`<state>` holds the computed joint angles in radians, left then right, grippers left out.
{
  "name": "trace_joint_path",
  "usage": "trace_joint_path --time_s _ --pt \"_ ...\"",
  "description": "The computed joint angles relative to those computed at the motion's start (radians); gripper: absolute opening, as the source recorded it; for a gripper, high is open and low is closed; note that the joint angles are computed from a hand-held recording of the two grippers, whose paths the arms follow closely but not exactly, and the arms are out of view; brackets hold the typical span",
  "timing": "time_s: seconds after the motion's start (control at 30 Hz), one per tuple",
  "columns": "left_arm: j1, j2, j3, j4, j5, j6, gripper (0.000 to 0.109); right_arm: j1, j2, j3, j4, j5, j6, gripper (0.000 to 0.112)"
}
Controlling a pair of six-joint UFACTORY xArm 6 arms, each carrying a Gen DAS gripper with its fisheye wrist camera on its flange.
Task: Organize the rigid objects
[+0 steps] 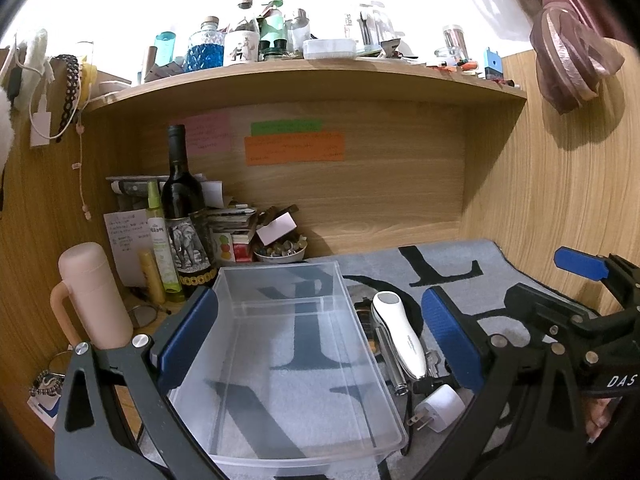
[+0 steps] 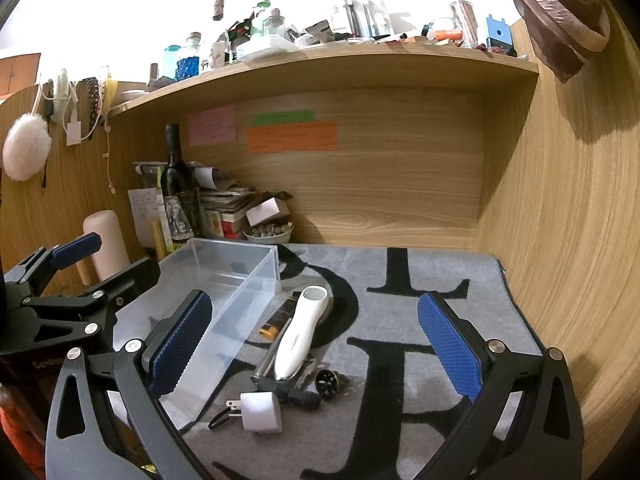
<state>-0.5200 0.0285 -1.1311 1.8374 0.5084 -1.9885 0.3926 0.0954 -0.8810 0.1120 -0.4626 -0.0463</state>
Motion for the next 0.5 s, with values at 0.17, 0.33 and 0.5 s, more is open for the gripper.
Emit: trace_joint_path --time_s 0.17,0.33,0.5 --pt "0.002 0.003 -0.004 -0.008 -0.004 0.002 0.103 0.000 0.001 -0.001 0.001 0.004 -0.002 0.103" --pt "0.003 0.004 -0.006 -0.004 -0.006 0.000 0.103 0.002 0.002 -0.005 0.013 0.009 -0.012 0.103" --pt "0.008 0.004 -0.008 -0.003 -0.020 0.001 0.103 0.009 0.004 -0.006 0.036 0.003 -0.032 0.103"
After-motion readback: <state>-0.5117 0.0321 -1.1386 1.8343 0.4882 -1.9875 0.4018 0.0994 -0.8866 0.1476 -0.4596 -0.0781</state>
